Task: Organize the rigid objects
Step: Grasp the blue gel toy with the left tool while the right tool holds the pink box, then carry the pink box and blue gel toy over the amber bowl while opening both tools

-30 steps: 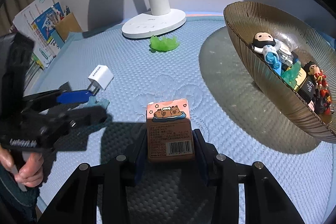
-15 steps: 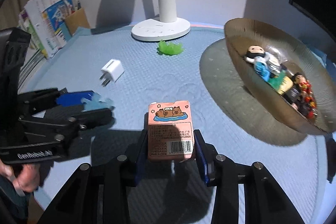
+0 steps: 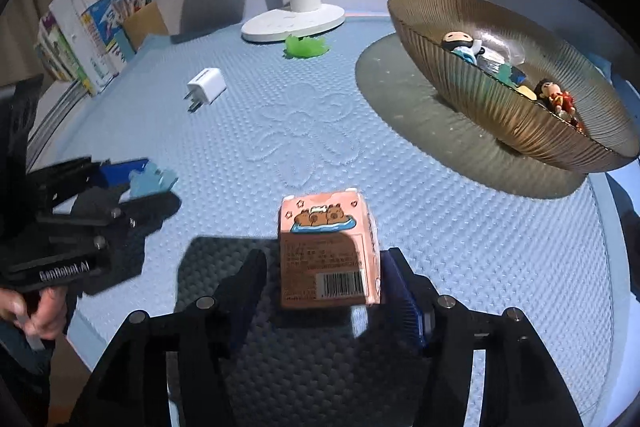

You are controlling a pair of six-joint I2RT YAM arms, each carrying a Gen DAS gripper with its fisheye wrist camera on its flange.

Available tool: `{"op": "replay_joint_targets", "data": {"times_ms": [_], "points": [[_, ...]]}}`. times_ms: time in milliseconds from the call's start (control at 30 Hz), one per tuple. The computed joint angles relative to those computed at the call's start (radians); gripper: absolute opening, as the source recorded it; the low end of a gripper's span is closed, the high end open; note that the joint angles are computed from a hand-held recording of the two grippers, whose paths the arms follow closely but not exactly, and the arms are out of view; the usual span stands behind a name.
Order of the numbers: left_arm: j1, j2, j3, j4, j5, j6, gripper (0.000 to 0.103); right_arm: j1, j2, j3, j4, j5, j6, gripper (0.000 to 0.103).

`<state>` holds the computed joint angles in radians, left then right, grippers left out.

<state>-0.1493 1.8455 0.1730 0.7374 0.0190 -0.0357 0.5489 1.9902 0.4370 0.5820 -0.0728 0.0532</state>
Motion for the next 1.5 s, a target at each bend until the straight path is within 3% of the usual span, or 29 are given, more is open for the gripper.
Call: {"op": "replay_joint_targets", "data": {"times_ms": [67,100,167,300,400,533,667,867,1033,1167,1367,1400,1433,1467,1500], "points": [[-0.028,0.005,0.003,0.0,-0.039,-0.008,0.053,0.019,0.008,0.013,0.0,0.035,0.019,0.059],[-0.04,0.001,0.001,0.001,-0.055,-0.008,0.053,0.03,0.006,0.01,0.007,0.055,0.028,0.048],[-0.048,-0.01,-0.006,0.005,-0.054,-0.005,0.05,0.062,0.009,0.002,0.031,0.11,0.031,0.04],[-0.07,-0.087,-0.013,-0.031,-0.051,-0.014,0.05,0.065,-0.013,-0.028,0.055,0.098,0.007,0.04],[-0.088,-0.198,0.003,-0.123,-0.049,-0.007,0.05,0.027,-0.086,-0.068,0.059,0.092,-0.019,0.04],[-0.137,-0.318,0.082,-0.267,-0.088,0.033,0.05,-0.071,-0.269,-0.117,-0.001,0.063,-0.069,0.04],[-0.195,-0.37,0.234,-0.386,-0.124,0.062,0.05,-0.237,-0.461,-0.1,-0.116,-0.033,-0.123,0.04],[-0.251,-0.246,0.567,-0.439,-0.144,0.043,0.05,-0.395,-0.484,0.104,-0.255,-0.007,-0.106,0.04],[-0.282,-0.023,0.759,-0.45,-0.163,0.025,0.05,-0.476,-0.31,0.311,-0.35,-0.049,-0.034,0.04],[-0.29,0.128,0.834,-0.468,-0.146,-0.011,0.05,-0.498,-0.146,0.416,-0.409,-0.097,-0.002,0.04],[-0.303,0.209,0.879,-0.491,-0.142,-0.026,0.051,-0.504,-0.062,0.437,-0.403,-0.116,0.002,0.04],[-0.302,0.211,0.879,-0.486,-0.136,-0.028,0.059,-0.499,-0.06,0.44,-0.403,-0.111,0.003,0.042],[-0.304,0.204,0.873,-0.48,-0.145,-0.031,0.07,-0.498,-0.057,0.444,-0.403,-0.105,-0.003,0.053],[-0.304,0.195,0.863,-0.469,-0.159,-0.034,0.089,-0.491,-0.058,0.448,-0.402,-0.085,-0.008,0.06],[-0.303,0.184,0.849,-0.446,-0.184,-0.035,0.095,-0.479,-0.075,0.429,-0.377,-0.046,-0.007,0.067]]}}
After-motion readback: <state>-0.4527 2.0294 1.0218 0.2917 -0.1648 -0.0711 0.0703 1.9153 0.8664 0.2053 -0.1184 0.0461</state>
